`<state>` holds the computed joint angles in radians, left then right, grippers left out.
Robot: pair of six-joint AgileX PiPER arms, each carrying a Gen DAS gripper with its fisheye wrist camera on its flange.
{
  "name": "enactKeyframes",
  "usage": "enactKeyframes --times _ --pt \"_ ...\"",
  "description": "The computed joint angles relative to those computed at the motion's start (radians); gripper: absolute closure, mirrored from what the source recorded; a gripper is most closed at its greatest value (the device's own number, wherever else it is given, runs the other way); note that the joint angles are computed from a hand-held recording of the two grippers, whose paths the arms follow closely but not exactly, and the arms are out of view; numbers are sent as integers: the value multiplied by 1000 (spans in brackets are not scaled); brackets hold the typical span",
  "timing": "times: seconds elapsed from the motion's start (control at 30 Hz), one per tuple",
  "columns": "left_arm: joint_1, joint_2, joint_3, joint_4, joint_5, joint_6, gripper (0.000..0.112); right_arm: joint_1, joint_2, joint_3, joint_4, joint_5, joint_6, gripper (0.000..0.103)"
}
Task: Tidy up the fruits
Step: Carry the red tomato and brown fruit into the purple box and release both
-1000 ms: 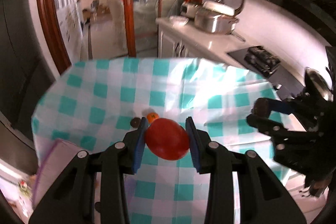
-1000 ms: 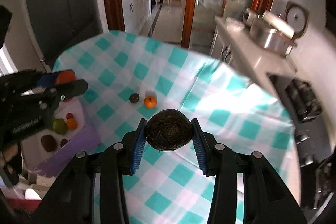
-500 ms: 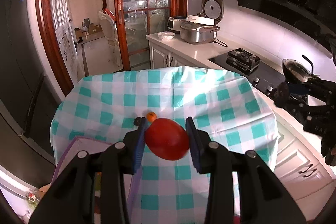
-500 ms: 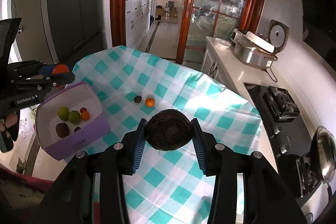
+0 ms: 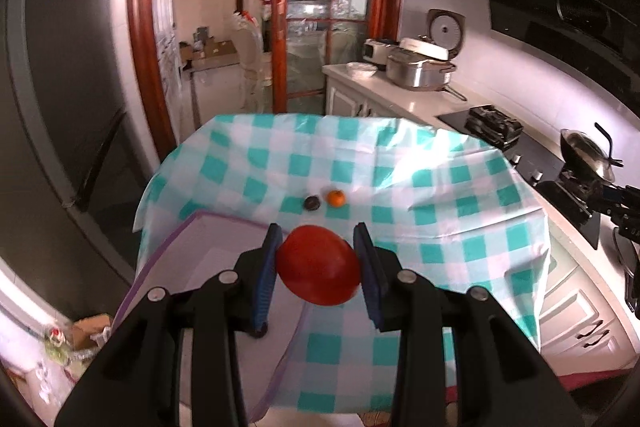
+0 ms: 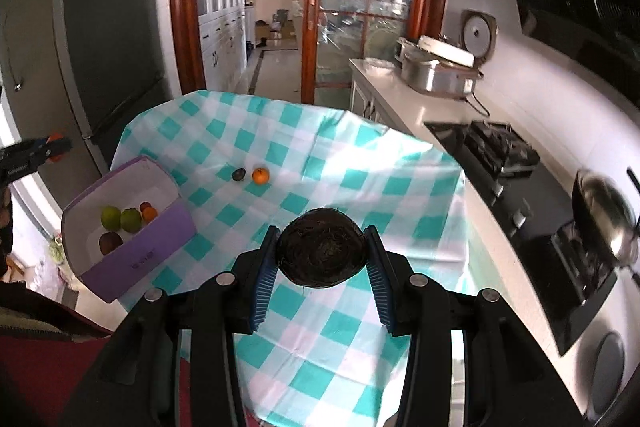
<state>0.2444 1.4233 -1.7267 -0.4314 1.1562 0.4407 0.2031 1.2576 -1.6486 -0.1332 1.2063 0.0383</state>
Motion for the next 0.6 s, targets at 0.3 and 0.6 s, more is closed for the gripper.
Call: enactKeyframes --times 0.3,0.6 --pt "151 -23 178 -45 -15 82 75 139 90 -14 -43 -4 63 60" --pt "134 54 231 24 -61 4 75 156 317 -167 56 6 -52 60"
